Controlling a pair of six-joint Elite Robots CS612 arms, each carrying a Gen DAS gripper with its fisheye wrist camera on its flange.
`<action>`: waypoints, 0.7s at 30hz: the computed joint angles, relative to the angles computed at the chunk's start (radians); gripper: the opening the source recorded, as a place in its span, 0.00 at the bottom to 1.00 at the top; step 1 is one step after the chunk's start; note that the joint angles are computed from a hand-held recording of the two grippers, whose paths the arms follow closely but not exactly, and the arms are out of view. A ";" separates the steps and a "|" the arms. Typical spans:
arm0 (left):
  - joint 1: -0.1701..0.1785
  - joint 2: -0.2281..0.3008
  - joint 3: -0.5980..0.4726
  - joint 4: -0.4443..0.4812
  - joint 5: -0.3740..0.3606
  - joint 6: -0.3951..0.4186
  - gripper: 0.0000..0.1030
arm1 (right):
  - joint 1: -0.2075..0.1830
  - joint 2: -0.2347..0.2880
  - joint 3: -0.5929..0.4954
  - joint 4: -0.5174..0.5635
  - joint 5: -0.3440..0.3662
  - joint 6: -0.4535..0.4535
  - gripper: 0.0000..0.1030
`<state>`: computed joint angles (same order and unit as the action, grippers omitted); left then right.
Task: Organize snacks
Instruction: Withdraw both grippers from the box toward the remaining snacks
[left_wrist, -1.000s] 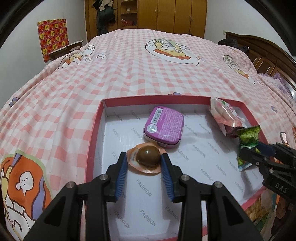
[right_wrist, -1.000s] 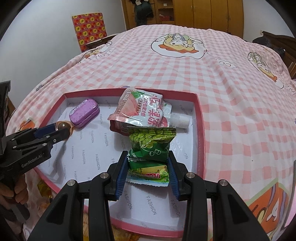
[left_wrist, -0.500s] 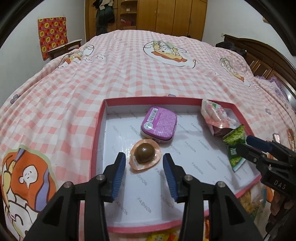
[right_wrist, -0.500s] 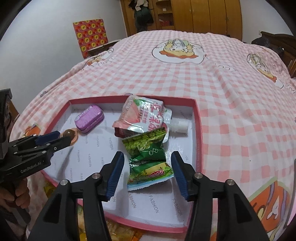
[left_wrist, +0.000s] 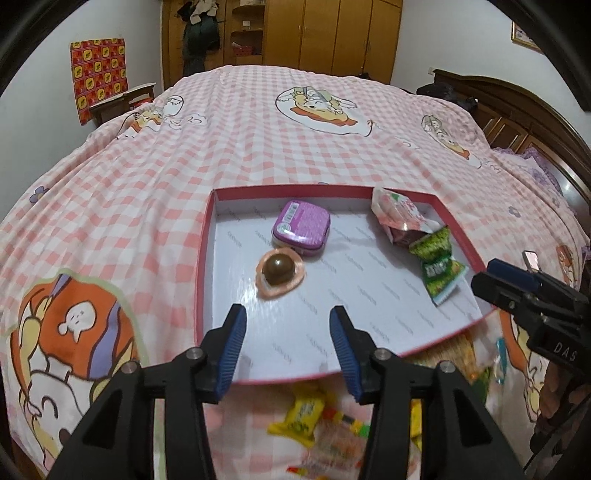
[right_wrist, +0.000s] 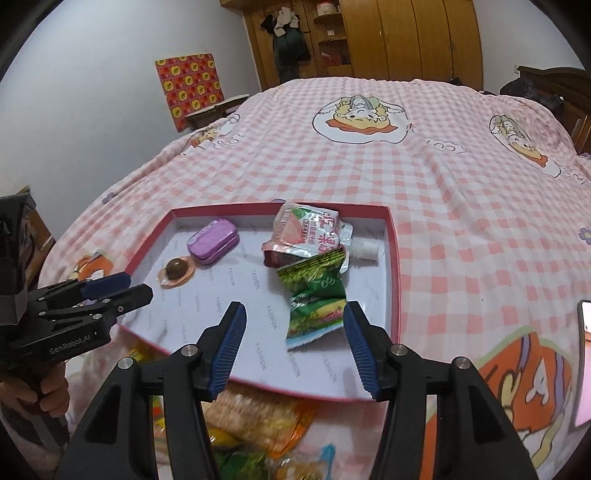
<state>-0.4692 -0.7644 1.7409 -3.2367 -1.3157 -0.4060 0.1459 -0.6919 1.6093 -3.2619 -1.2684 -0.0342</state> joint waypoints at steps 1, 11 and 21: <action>-0.001 -0.004 0.009 -0.005 0.000 -0.003 0.48 | -0.001 -0.005 0.010 -0.009 0.004 0.002 0.55; -0.009 -0.037 0.085 -0.031 -0.033 -0.054 0.48 | 0.000 -0.044 0.093 -0.033 0.022 0.016 0.55; -0.016 -0.026 0.105 -0.047 -0.063 -0.062 0.48 | -0.005 -0.071 0.176 -0.063 0.042 0.047 0.55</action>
<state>-0.4853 -0.7899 1.8459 -3.2837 -1.3784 -0.4678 0.1412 -0.7626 1.7850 -3.3248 -1.2260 0.0126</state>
